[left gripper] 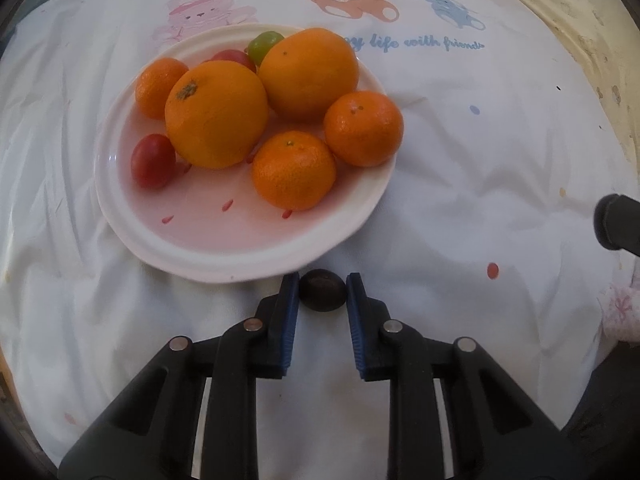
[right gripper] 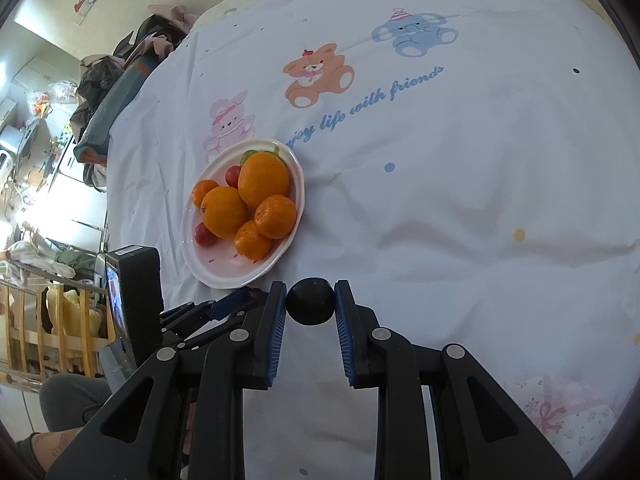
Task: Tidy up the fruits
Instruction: 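Carry both dark grapes over the pink plate with both grippers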
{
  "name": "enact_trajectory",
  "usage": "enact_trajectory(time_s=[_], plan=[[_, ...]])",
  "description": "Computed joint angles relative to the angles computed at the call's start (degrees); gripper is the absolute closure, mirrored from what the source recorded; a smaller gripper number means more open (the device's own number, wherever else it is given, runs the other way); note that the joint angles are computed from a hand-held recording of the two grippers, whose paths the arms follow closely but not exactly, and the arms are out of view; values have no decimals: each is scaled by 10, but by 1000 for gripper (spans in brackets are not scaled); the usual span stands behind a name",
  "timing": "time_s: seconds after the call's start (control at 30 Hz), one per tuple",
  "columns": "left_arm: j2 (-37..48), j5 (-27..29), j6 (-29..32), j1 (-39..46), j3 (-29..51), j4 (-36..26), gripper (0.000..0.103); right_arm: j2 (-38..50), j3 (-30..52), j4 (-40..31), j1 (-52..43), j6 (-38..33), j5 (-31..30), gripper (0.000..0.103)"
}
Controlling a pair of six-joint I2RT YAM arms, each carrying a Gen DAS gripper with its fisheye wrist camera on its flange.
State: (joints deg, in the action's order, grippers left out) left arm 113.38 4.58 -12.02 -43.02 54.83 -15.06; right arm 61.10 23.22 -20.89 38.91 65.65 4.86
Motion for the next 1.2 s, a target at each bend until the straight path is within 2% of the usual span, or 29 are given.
enact_trajectory(time_s=[0.23,0.47,0.6,0.73,0.83,1.0,1.2], plan=[[-50,9,3,16,-40,-13,83,32,18,4,16,-5,8,77],[-165,6,27,46,-113,-37,83,59,29,22,36,-2,9,77],[-239,13,54,92,-133,-68,83,82,41,27,57,5,12,77],[-286,40,91,162,-119,-110,83,119,63,25,79,7,19,77],[-292,48,117,195,-88,-127,83,136,74,40,82,-3,17,77],[-261,54,148,213,-56,-107,83,171,109,72,67,-57,12,77],[-151,64,138,211,3,-95,83,282,141,149,-2,-100,-68,77]])
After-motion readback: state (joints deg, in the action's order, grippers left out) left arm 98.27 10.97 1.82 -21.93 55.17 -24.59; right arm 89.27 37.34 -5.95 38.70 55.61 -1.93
